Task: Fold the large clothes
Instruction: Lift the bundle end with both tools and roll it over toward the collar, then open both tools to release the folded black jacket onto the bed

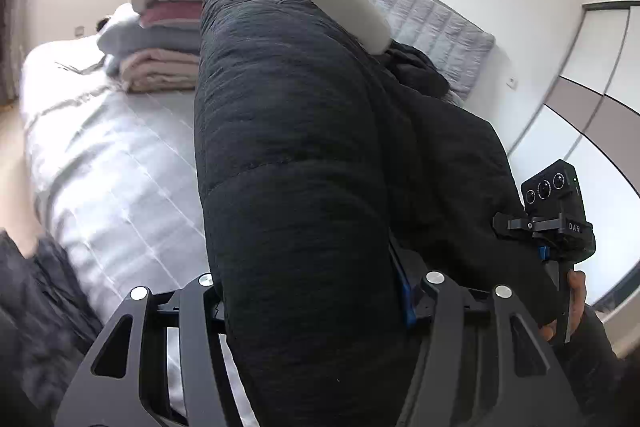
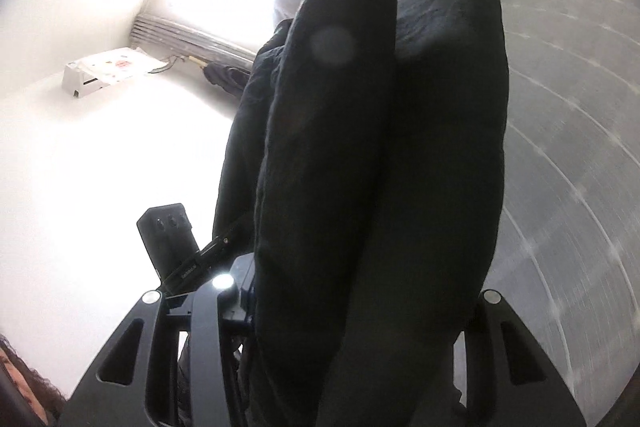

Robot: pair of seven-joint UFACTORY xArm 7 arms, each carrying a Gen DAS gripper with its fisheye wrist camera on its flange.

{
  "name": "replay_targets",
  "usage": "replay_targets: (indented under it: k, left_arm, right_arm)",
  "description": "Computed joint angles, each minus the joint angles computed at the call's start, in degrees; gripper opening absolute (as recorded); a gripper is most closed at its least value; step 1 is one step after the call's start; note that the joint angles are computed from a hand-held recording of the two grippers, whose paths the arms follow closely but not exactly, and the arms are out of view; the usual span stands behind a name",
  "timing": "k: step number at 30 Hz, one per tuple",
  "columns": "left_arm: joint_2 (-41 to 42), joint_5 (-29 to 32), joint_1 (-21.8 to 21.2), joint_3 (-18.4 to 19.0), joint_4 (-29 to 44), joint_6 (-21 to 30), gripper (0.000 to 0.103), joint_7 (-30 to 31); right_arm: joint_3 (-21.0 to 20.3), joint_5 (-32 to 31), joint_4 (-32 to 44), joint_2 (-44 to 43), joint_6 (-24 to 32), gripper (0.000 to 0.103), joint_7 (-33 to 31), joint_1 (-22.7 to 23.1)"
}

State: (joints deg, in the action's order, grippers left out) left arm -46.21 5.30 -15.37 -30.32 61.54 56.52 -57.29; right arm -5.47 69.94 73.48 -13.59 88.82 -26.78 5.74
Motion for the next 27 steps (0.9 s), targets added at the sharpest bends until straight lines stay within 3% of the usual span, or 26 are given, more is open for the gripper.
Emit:
replay_targets:
  k: [6, 10, 12, 14, 15, 17, 19, 22, 24, 25, 27]
  left_arm:
    - [-4.96, -0.72, -0.80, 8.91, -7.47, -0.88, 0.053, 5.59]
    - [-7.22, -3.85, -1.07, 16.76, -16.77, -6.67, 0.055, 10.78]
    - [-7.67, -6.89, -0.96, 21.51, -22.86, -10.46, 0.058, 13.21]
    - [-6.45, -10.95, -0.53, 25.84, -27.13, -10.88, 0.063, 14.64]
    - [-6.85, -12.79, -0.21, 27.53, -29.48, -11.16, 0.072, 14.62]
    - [-12.93, -20.58, -1.72, 32.58, -36.89, -17.49, 0.075, 16.90]
    - [-17.14, -21.67, -0.71, 32.11, -38.76, -17.62, 0.075, 17.81]
    - [-20.05, -20.78, 3.71, 29.60, -36.30, -10.79, 0.076, 16.29]
    - [-20.98, -19.46, 12.76, 21.47, -30.67, -0.92, 0.081, 14.33]
    - [-21.70, -15.19, 17.19, 15.72, -26.76, 5.08, 0.082, 12.29]
    - [-19.78, -3.95, 18.86, 6.96, -18.12, 17.07, 0.083, 6.20]
  right_arm:
    - [5.97, 1.97, 4.42, 7.66, -8.27, 0.045, 0.85, 3.81]
    - [10.51, -0.33, 10.40, 16.17, -15.02, 0.046, 3.15, 6.22]
    - [12.34, -3.49, 12.52, 21.33, -17.05, 0.049, 5.86, 7.01]
    - [12.25, -9.14, 15.17, 26.82, -17.66, 0.057, 11.18, 9.05]
    - [13.17, -9.29, 15.08, 28.48, -17.25, 0.062, 12.93, 8.29]
    - [15.89, -5.97, 13.15, 28.27, -15.64, 0.066, 11.41, 4.91]
    - [15.52, -6.62, 11.29, 25.55, -14.15, 0.067, 9.07, 3.37]
    - [13.45, -8.57, 8.02, 20.07, -11.42, 0.069, 8.61, 1.29]
    - [12.15, -12.50, 5.56, 14.36, -13.15, 0.069, 6.83, 1.32]
    - [11.47, -14.66, 2.11, 9.54, -14.34, 0.070, 5.60, 1.50]
    - [10.18, -19.25, -1.34, 1.95, -17.08, 0.073, 3.48, 2.58]
